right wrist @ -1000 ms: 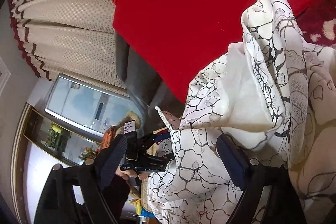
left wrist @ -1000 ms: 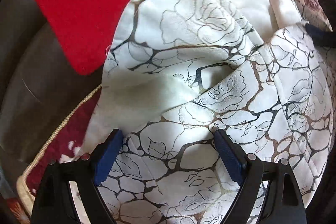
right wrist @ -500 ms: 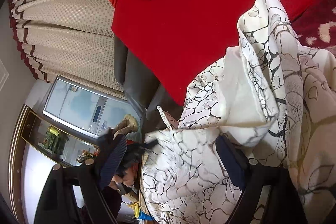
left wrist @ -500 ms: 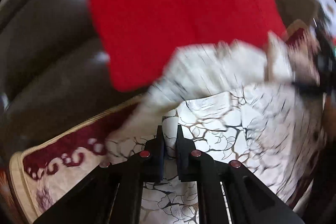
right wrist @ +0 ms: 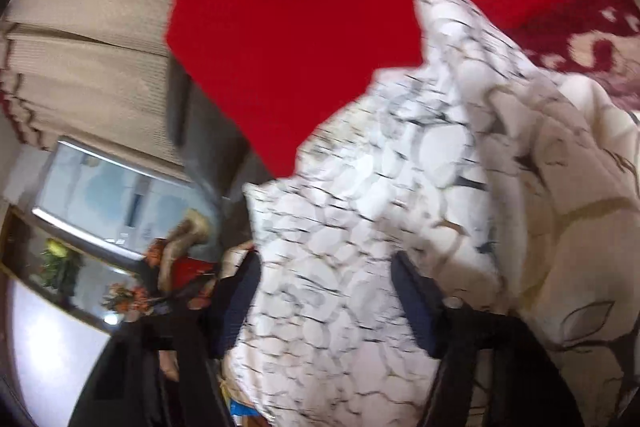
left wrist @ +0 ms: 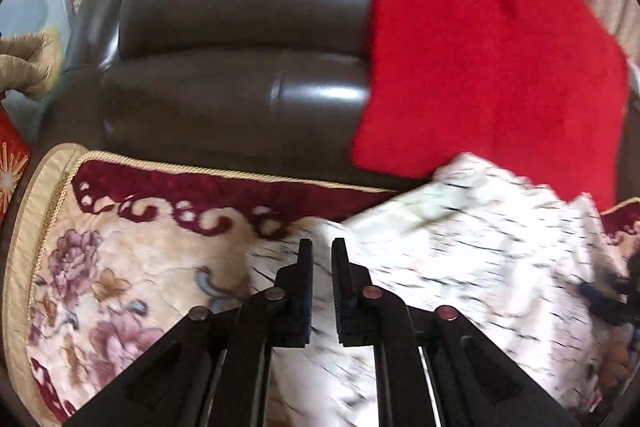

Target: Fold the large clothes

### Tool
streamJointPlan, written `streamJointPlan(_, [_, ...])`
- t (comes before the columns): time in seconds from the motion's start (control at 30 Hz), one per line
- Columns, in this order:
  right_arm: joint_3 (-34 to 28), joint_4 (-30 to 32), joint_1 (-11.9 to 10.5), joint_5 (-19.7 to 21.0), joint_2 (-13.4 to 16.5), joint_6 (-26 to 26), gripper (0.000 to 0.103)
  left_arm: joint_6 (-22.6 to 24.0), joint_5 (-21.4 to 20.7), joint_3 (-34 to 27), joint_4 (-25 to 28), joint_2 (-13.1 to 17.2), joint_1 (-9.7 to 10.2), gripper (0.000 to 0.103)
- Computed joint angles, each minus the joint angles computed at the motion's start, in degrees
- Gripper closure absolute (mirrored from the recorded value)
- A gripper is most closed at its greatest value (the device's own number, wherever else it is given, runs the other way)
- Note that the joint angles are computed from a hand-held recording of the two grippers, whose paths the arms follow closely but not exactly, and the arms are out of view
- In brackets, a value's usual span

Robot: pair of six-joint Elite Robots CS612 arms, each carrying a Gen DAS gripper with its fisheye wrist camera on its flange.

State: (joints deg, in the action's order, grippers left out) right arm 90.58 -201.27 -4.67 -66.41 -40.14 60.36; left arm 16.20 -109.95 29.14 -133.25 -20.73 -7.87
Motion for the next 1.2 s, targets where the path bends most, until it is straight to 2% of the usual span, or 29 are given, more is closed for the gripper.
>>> streamJointPlan(0.03, [0.30, 1.87, 0.17, -0.72, -0.51, -1.04, 0.052, 0.36, -1.62, 4.27, -2.35, -2.11, 0.00, 0.082])
streamJointPlan(0.07, [0.68, 3.17, 0.44, -1.61, -1.11, -2.57, 0.052, 0.91, -3.20, 7.91, -4.15, -4.08, -0.15, 0.066])
streamJointPlan(0.1, [1.03, 3.50, 0.58, -2.25, -1.52, -3.61, 0.052, 1.39, -4.03, 11.98, -6.59, -6.21, -0.29, 0.043])
streamJointPlan(0.17, [2.29, 2.54, 1.22, -4.81, -2.47, -5.23, 0.050, 0.40, -4.60, 19.11, -13.85, -9.37, -0.41, 0.024])
streamJointPlan(0.23, [3.66, 0.27, 1.61, -5.87, -3.32, -6.10, 0.051, 0.45, -5.76, 22.93, -17.35, -10.53, -0.42, 0.023])
streamJointPlan(0.3, [4.65, 1.71, 1.73, -5.90, -4.18, -7.10, 0.050, 1.85, -0.50, 25.56, -17.38, -11.35, -1.27, 0.023])
streamJointPlan(0.33, [4.99, 3.82, 1.68, -5.55, -4.47, -7.36, 0.050, 1.97, 3.70, 25.37, -15.44, -11.03, -1.86, 0.023])
streamJointPlan(0.37, [4.98, 6.33, 1.51, -4.51, -4.60, -7.65, 0.051, 2.11, 8.43, 23.85, -11.11, -9.82, -2.49, 0.023])
streamJointPlan(0.4, [4.92, 8.52, 1.24, -2.91, -4.49, -8.68, 0.052, 1.40, 10.77, 21.92, -7.35, -8.66, -2.74, 0.020])
streamJointPlan(0.47, [5.56, 8.38, 1.13, -2.32, -4.67, -10.53, 0.056, -1.90, 9.70, 20.13, -4.75, -7.42, -2.37, 0.021])
streamJointPlan(0.53, [7.79, 3.92, 1.04, -2.02, -5.65, -7.44, 0.055, -3.69, 10.23, 22.21, -7.10, -8.79, -2.38, 0.021])
streamJointPlan(0.6, [10.46, -3.91, 0.76, -1.22, -6.18, -5.04, 0.045, -4.14, 7.70, 26.24, -11.23, -11.26, -1.94, 0.021])
streamJointPlan(0.63, [11.89, -6.58, 0.80, -1.73, -6.74, -4.87, 0.034, -4.81, 5.87, 28.31, -13.27, -12.43, -1.57, 0.021])
streamJointPlan(0.67, [13.82, -8.87, 0.96, -3.09, -7.66, -4.48, 0.029, -5.72, 3.20, 30.46, -14.83, -13.76, -1.01, 0.021])
streamJointPlan(0.73, [16.68, -12.59, 0.90, -3.80, -8.71, -2.88, 0.028, -8.75, -2.35, 34.58, -17.51, -15.97, 0.28, 0.020])
streamJointPlan(0.83, [20.14, -17.94, 0.66, -2.11, -9.23, 1.03, 0.027, -13.99, -7.26, 40.23, -20.57, -18.31, 1.57, 0.017])
streamJointPlan(0.93, [23.75, -24.01, 0.96, -2.07, -8.75, 7.63, 0.021, -22.05, -12.17, 45.43, -22.99, -20.02, 2.63, 0.017])
streamJointPlan(1.03, [24.12, -25.30, 1.45, -2.20, -7.86, 12.83, 0.021, -32.70, -18.04, 46.03, -24.66, -18.18, 3.61, 0.016])
streamJointPlan(1.1, [23.22, -22.63, 1.97, -3.21, -7.52, 13.17, 0.021, -41.17, -21.71, 45.66, -29.72, -16.22, 4.07, 0.016])
streamJointPlan(1.2, [21.62, -18.52, 2.89, -6.03, -6.92, 11.65, 0.021, -49.16, -23.02, 44.42, -36.49, -13.83, 4.26, 0.016])
